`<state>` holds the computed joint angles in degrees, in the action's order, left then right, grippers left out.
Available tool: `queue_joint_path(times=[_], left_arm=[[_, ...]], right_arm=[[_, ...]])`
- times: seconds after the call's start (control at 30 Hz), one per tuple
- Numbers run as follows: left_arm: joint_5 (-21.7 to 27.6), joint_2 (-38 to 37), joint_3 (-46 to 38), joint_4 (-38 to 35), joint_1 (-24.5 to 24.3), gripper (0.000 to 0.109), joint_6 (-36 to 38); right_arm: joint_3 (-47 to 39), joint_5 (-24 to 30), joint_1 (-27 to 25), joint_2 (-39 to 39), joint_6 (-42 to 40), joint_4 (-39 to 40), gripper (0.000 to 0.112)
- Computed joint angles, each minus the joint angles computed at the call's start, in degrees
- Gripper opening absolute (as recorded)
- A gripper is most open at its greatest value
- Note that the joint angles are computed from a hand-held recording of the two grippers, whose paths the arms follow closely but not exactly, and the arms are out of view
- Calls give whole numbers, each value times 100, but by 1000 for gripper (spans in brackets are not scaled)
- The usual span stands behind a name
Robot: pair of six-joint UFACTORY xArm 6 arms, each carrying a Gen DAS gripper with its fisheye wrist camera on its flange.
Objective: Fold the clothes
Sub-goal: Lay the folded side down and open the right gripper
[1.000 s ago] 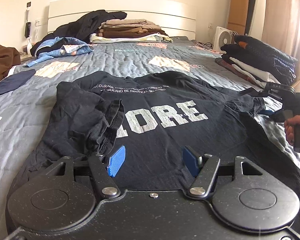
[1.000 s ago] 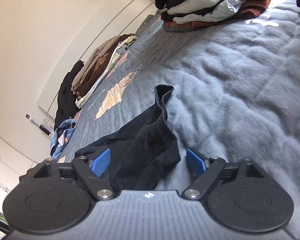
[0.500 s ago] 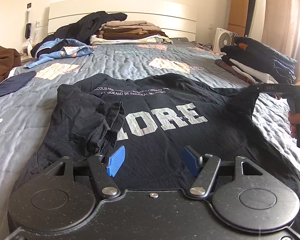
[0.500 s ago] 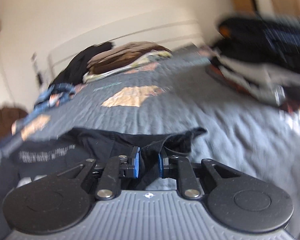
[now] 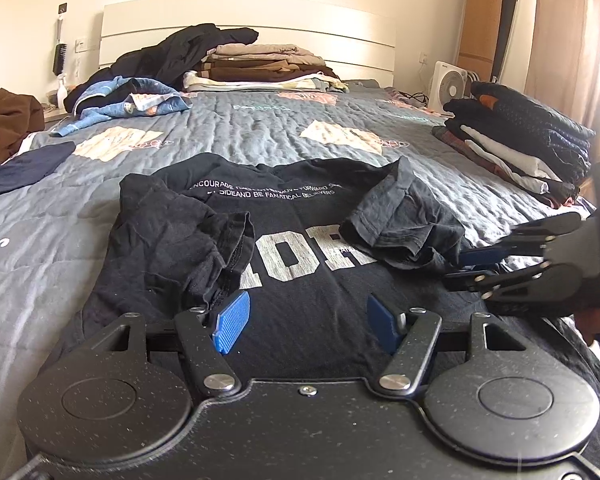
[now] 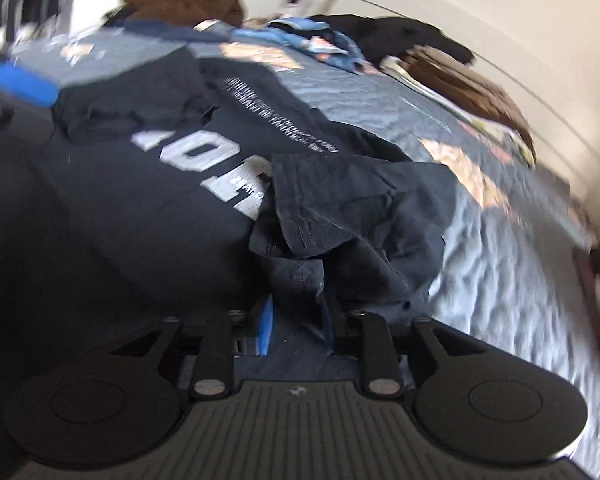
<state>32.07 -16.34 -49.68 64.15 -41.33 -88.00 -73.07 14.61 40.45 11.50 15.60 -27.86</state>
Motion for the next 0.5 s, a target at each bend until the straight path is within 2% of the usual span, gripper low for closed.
queue_joint_path(times=[0.07, 0.17, 0.23, 0.33, 0.37, 0.5], left_arm=[[2, -38, 11, 63, -3, 65, -76], [20, -60, 21, 106, -29, 65, -112], [47, -55, 21, 115, -58, 65, -80], [43, -23, 14, 131, -101, 65, 21], [-123, -13, 32, 136, -58, 65, 40], [-1551, 204, 23, 155, 432, 61, -54]], right_arm=[[394, -193, -53, -401, 666, 228, 43], [1063, -488, -161, -1070, 1903, 77, 50], [1326, -281, -213, -1377, 2399, -468, 52], [1367, 133, -265, -1435, 2384, -847, 53], [1353, 242, -278, -1409, 2324, -869, 53], [1181, 360, -399, -1139, 2155, -901, 53]])
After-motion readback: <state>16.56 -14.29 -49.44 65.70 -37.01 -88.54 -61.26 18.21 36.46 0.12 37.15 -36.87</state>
